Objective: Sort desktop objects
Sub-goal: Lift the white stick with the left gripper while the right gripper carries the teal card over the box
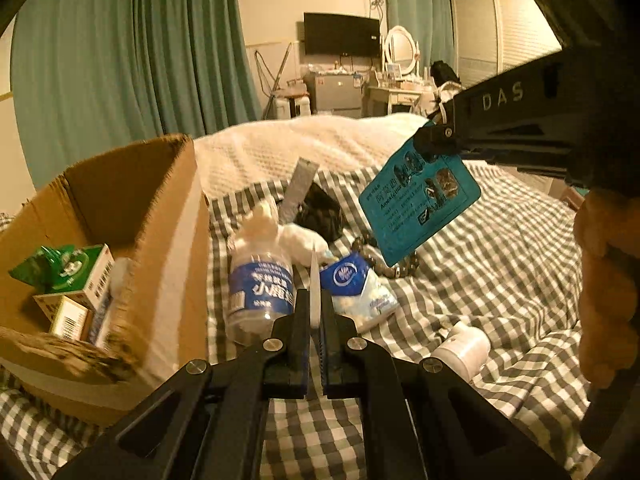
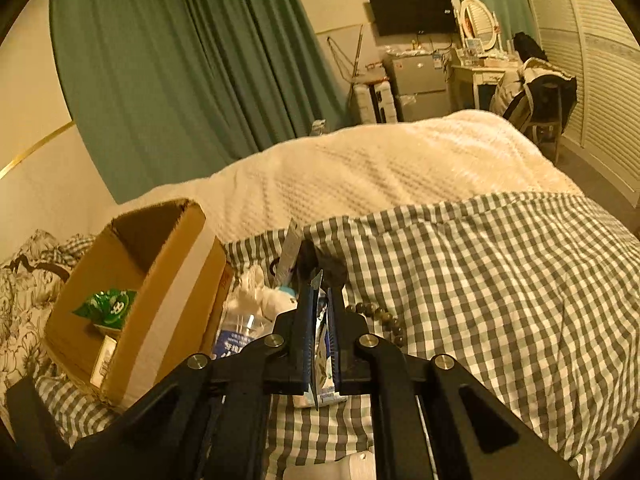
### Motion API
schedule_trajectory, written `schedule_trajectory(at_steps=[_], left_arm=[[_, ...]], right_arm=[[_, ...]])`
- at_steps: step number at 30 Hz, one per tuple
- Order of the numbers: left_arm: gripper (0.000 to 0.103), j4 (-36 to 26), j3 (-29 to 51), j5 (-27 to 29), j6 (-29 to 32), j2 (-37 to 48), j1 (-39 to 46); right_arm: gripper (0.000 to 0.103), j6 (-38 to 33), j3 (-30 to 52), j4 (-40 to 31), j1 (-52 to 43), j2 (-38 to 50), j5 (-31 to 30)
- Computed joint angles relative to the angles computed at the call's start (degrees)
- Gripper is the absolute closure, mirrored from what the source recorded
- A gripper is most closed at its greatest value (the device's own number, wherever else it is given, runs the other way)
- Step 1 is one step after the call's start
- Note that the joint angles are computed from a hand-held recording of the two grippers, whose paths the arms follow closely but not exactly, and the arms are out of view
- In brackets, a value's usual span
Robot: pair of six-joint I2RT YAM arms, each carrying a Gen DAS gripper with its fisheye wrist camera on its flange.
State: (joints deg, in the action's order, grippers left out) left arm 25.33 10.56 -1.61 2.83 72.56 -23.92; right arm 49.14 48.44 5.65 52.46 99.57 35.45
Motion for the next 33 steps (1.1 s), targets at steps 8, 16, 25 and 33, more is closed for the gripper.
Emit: schedule_trajectory(at_steps=[8, 16, 25, 33], left_arm=[[0.100, -4.74, 0.56, 5.10, 1.71, -7.11, 5.12], [0.100, -17.42, 2.43, 13.22, 3.52, -22.23, 13.29], [0.100, -24.80, 5.50, 20.49, 5.31, -31.89, 22.61], [0.100, -25.69, 11.88, 31.64, 6.19, -28.16, 36.56]], right_arm=[[0.096, 0.15, 1.63, -3.37, 3.79, -2.93, 6.65], [0.096, 1.02, 7.50, -7.61, 8.56, -1.22, 15.92], [0.096, -2.26, 14.93, -11.10, 13.94, -0.30, 23.83], [0.097, -8.30, 21.79, -10.05, 18.73, 1.25, 28.56]])
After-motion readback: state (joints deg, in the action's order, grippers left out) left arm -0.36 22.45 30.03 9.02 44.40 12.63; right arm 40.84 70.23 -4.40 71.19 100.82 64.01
